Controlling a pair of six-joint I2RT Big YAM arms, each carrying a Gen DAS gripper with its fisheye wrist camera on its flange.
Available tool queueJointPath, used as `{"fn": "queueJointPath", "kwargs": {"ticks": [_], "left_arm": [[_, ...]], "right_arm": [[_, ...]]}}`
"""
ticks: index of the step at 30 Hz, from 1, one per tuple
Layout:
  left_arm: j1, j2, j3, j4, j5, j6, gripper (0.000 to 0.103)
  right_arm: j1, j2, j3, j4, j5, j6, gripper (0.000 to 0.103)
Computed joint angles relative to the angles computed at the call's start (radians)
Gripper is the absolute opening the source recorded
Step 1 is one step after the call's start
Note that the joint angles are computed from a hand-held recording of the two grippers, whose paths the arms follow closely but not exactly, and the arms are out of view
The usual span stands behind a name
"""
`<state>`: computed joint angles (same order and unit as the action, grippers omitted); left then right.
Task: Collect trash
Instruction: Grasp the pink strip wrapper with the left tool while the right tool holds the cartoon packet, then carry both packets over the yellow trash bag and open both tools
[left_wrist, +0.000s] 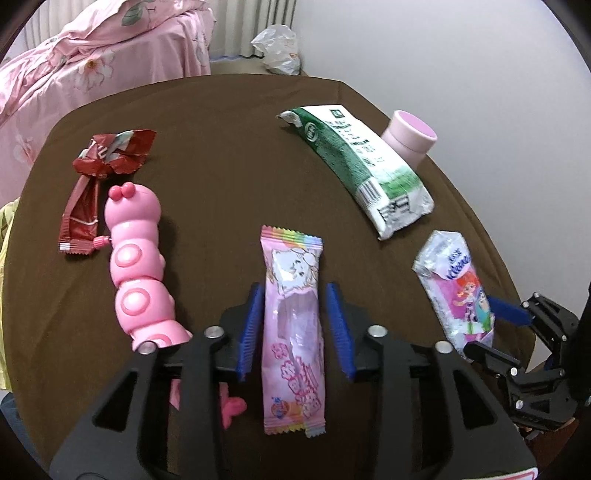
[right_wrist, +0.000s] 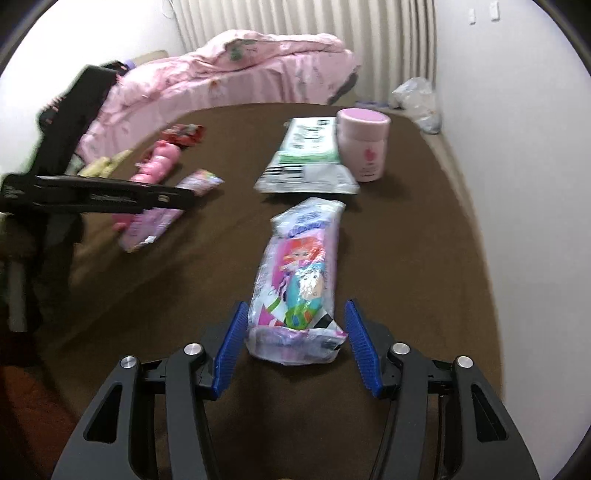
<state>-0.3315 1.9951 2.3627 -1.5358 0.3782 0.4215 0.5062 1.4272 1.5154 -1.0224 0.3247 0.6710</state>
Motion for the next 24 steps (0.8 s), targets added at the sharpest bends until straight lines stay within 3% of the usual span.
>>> {"fn": "queueJointPath", "kwargs": {"ticks": [1,7,10,12,14,16,24], "left_arm": [[-0.001,0.007,0.01,-0.006,0.001,0.009,0.042],[0.006,-0.001,0.012,-0.068,0.008,0.055,0.049],[0.014,-0.034,-0.042,-0.048,0.008,0.074,0.049],[0.013,-0.067,-0.096,0.0,-0.015,0.072,0.039],[0.011,-0.086,-0.131,0.041,-0.045,0.065,0.016],[0.019,-0.071,-0.102,0.008,-0.01,0.05,0.012],[0.028,-0.132,-0.147,0.089,0.025,0.059,0.011]], "right_arm": [[-0.002,-0.005,-0.006,0.016,-0.02,0.002,0.021],[-0.001,-0.028,-0.018,0.054,0.025,0.021,0.014],[-0.004,-0.034,-0.018,0.064,0.044,0.018,0.014],[-0.004,-0.033,-0.018,0.073,0.047,0.019,0.014],[-0.004,-0.032,-0.017,0.08,0.047,0.019,0.014],[0.0,-0.034,-0.017,0.084,0.052,0.016,0.014],[0.007,-0.044,0.003,0.087,0.101,0.0,0.014]]}}
